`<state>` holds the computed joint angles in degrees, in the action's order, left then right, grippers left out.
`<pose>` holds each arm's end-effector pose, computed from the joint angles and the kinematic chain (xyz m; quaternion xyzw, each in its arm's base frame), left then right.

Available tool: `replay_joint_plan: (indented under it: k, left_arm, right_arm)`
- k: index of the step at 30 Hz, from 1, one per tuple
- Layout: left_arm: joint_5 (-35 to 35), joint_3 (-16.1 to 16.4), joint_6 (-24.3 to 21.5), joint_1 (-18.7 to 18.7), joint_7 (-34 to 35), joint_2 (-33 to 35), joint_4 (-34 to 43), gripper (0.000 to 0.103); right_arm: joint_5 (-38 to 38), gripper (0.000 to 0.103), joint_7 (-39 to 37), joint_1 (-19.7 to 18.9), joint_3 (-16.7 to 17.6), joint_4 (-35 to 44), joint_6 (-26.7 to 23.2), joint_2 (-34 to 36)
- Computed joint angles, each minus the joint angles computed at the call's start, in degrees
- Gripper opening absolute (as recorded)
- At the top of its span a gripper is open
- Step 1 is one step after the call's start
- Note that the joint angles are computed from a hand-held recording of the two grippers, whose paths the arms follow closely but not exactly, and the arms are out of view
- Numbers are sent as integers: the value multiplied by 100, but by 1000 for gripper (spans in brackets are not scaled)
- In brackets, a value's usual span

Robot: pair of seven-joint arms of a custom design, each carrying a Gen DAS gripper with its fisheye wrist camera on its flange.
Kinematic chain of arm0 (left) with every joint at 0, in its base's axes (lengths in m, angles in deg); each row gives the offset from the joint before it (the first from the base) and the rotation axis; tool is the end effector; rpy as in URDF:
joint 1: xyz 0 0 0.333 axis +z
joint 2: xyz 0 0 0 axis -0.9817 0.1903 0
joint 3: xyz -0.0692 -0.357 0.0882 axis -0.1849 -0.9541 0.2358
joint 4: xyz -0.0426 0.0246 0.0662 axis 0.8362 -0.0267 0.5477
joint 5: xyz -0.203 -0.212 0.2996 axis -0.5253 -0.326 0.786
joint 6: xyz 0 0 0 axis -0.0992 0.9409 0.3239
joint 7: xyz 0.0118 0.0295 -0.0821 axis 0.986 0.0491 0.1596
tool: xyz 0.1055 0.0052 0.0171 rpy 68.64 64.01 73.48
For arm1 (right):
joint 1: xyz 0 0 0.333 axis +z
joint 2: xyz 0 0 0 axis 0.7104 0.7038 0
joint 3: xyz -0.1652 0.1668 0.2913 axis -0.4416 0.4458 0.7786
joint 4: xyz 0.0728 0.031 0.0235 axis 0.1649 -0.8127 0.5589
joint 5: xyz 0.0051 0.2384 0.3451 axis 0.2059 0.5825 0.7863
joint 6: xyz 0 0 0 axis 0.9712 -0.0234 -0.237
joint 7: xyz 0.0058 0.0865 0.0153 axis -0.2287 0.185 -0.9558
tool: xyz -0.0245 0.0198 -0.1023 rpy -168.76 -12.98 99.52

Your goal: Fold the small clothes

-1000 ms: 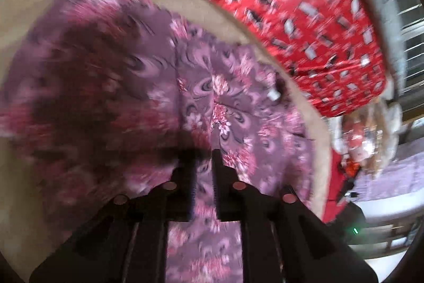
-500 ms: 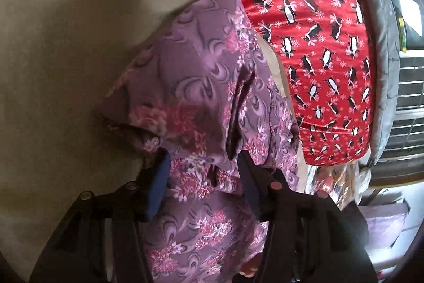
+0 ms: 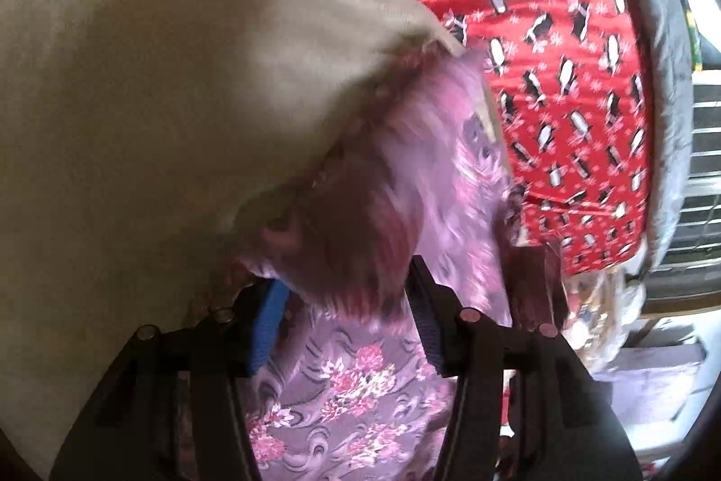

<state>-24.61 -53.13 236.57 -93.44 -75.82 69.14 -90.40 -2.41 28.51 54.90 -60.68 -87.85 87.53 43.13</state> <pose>0.3700 -0.3173 0.4011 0.9241 -0.1762 0.3370 0.0385 0.5631 0.1351 0.4030 -0.7239 0.4746 0.0981 0.4910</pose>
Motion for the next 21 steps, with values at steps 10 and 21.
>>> replay_joint_plan:
  k: [10,21]
  left_arm:
    - [-1130,51,-353,-251,1127,52,57,51]
    - [-1418,10,-715,-262,1641,-77,190,51]
  right_arm:
    - [274,53,403,-643,-282,-114,-271,153]
    - [737,0,-51,-637,-92,354,-240,264]
